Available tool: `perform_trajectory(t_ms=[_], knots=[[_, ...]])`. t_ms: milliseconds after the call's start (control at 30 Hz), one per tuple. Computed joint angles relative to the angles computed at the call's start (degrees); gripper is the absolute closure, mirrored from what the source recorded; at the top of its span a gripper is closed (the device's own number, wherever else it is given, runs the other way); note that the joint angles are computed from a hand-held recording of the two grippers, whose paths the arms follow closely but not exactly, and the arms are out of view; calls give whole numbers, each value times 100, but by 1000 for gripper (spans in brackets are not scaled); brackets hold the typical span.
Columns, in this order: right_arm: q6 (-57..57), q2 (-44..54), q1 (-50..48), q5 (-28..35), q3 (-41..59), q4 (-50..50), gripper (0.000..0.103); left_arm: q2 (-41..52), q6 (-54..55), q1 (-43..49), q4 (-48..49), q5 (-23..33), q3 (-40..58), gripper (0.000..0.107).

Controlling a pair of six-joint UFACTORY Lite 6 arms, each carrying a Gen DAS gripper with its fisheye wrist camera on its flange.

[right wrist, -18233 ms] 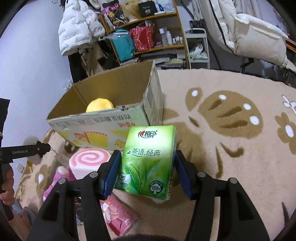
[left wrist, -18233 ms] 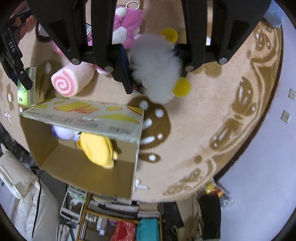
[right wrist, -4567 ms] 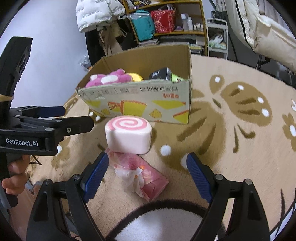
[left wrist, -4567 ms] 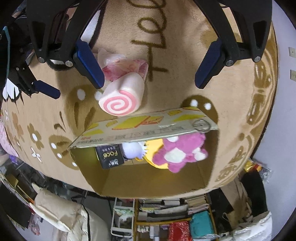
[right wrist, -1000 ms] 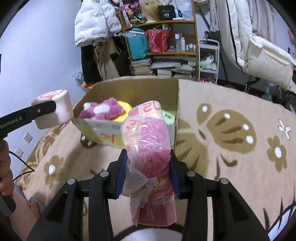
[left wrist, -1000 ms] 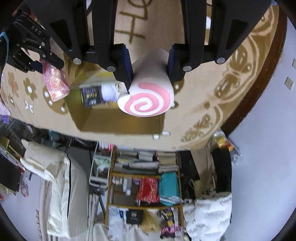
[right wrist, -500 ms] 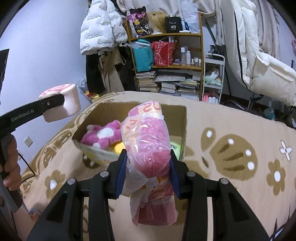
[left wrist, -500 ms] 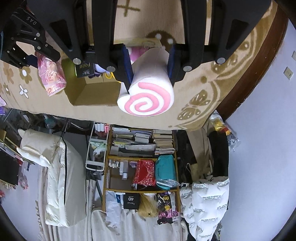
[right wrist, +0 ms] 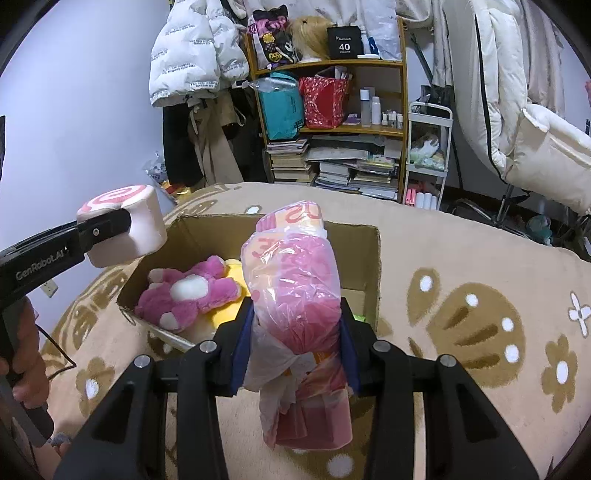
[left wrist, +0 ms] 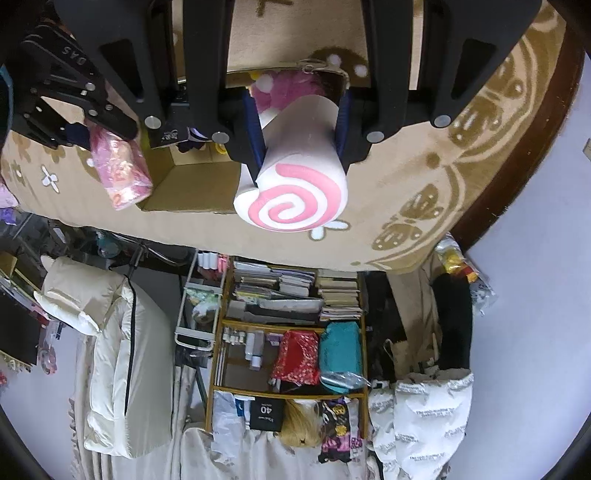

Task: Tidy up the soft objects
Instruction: 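Carry the cake plush with the left tool while the right tool carries the pink bundle over the box, then open both tools to drop the cake plush and pink bundle into the box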

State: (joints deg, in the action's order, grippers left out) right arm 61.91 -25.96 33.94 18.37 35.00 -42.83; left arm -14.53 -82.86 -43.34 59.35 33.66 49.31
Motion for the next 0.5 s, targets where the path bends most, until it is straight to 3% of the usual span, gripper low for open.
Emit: perform_trajectory(t_ms=[200,500], knots=[[425,358,-86,-238,61,-383,59,276,275,224,-373,-580,59,73],[374,542,-216,-391,167,-309,59,1213,948,377,-1176,-679,464,64]])
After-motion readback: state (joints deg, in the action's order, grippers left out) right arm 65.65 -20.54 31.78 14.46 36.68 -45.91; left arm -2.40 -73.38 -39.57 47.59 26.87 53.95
